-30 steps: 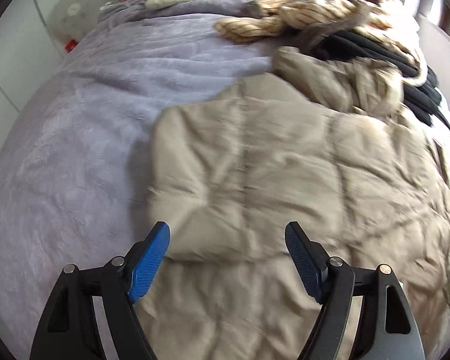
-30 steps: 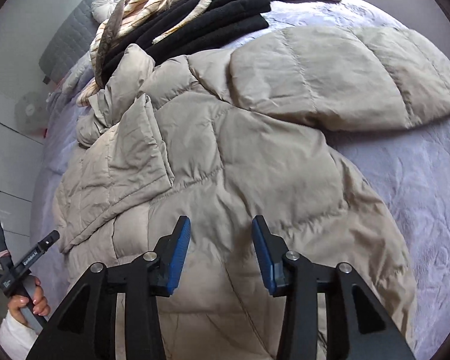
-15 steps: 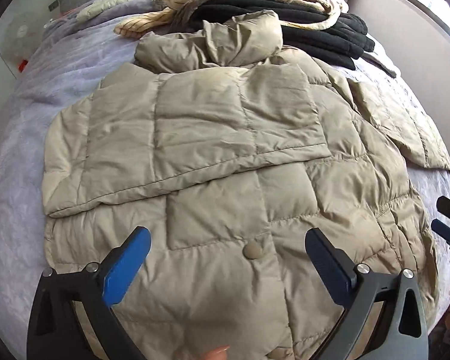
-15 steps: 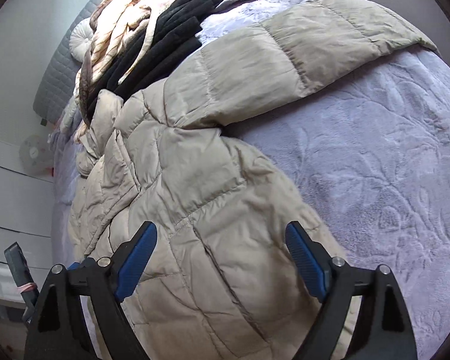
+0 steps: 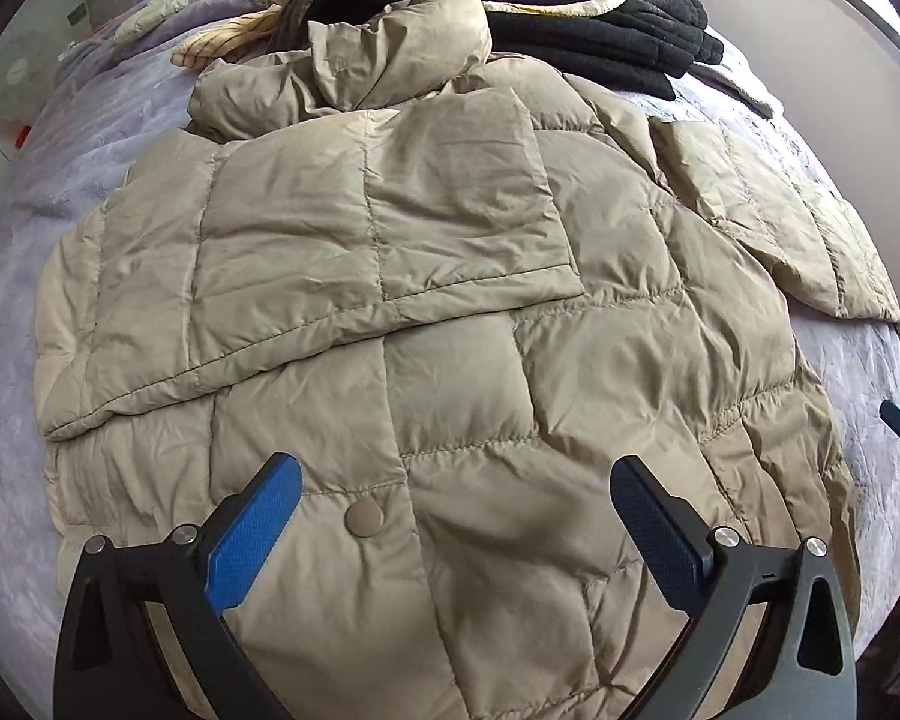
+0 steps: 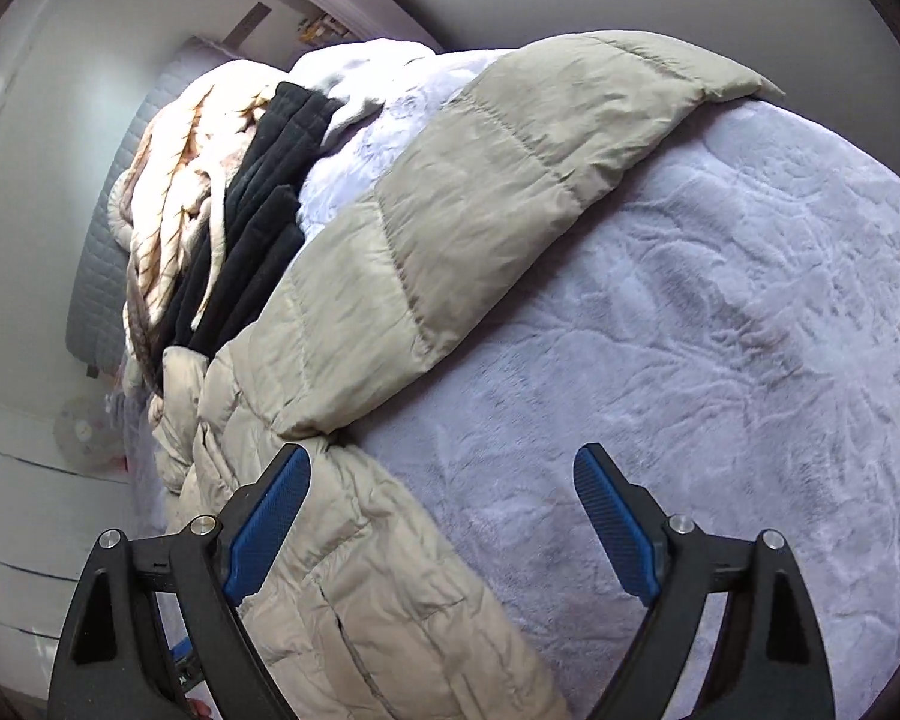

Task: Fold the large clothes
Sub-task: 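Move the right tool to the other sleeve and grasp its cuff, then lift the sleeve with the right tool and fold it across the jacket front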

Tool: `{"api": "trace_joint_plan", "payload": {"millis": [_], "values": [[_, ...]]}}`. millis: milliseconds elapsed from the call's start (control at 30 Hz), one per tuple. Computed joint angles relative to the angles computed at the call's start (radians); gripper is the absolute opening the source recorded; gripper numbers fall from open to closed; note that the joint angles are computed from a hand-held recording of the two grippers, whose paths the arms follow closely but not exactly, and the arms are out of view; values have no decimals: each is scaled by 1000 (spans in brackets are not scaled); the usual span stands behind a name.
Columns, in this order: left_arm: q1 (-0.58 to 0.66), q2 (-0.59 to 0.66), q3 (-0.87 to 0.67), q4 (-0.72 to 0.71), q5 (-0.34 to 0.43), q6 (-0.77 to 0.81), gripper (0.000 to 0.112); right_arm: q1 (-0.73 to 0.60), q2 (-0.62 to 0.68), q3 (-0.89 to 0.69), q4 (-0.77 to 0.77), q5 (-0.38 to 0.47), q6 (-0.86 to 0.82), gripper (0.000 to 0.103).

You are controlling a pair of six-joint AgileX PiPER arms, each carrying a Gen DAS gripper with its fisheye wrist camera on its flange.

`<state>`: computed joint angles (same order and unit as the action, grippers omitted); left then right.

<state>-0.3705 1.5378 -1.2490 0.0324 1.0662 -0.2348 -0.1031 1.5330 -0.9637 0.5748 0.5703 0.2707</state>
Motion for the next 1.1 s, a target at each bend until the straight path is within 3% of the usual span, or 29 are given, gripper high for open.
{"api": "trace_joint_plan", "payload": {"millis": [300,633,767,800,833,867,933,1000,1100], "values": [[-64,52,-73,29,25,-102,103,-285,153,-78,372,58,-337,91],[-111,143,-212,50,87,-193,103,-370,382,-187,834,85,-563,92],[-109,160,-247,52,101,-215,103,-361,425,-247,830,84,-499,91],[-110,164,-254,60,107,-217,103,-360,435,-266,820,96,-488,87],[-111,171,-264,73,116,-217,103,-359,443,-281,809,109,-475,68],[-110,176,-270,81,124,-216,103,-355,455,-306,769,120,-430,41],[-103,181,-280,92,136,-213,103,-348,469,-324,770,126,-415,20],[-92,182,-284,98,143,-213,103,-341,463,-332,765,122,-426,12],[-71,182,-283,100,150,-210,103,-316,443,-359,720,114,-415,10]]}}
